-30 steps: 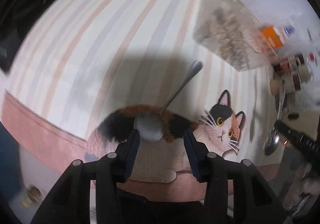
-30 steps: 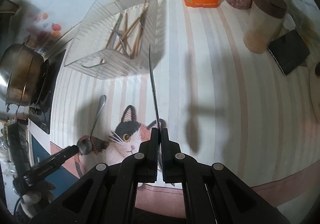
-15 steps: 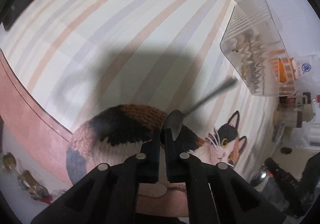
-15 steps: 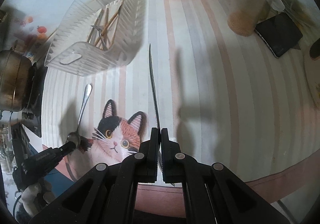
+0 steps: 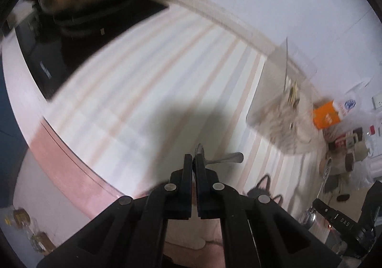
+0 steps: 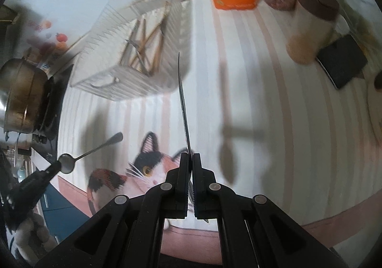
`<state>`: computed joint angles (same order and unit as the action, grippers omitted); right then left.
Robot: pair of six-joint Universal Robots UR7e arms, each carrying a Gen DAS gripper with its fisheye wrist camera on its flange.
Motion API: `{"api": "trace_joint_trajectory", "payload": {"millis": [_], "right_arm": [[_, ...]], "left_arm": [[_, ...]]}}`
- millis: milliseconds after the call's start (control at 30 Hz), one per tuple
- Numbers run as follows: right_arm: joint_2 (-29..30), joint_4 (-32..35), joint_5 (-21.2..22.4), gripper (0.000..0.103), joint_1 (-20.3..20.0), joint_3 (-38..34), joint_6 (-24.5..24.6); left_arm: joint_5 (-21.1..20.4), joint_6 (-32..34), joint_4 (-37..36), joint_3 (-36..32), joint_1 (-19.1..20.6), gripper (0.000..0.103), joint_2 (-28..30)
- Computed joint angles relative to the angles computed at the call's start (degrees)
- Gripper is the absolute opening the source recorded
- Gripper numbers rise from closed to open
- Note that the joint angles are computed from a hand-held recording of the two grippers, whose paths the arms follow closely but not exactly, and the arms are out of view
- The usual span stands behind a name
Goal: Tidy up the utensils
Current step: 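Carry the spoon and knife to the drainer basket and release both inside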
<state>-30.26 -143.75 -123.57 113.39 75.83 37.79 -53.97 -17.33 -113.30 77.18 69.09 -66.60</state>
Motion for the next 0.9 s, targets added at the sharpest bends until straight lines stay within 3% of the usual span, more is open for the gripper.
{"api": "trace_joint_trajectory", "payload": {"millis": [400, 667, 900], "right_arm": [[3.7, -0.5, -1.6, 0.002, 1.1, -13.2, -6.3], [10.7, 6.8, 5.1, 0.002, -2.0, -29.5, -3.9], [18.1, 15.6, 9.2, 0.002, -4.7, -44.4, -3.5]], "left_arm": [[4.5, 6.2, -7.7, -8.4, -4.7, 0.0, 2.9], [1.2, 5.3, -9.5, -16.5, -6.3, 0.0, 10.6], [-1.6, 6.2, -2.8, -27.0, -5.9, 0.001, 21.7]]}}
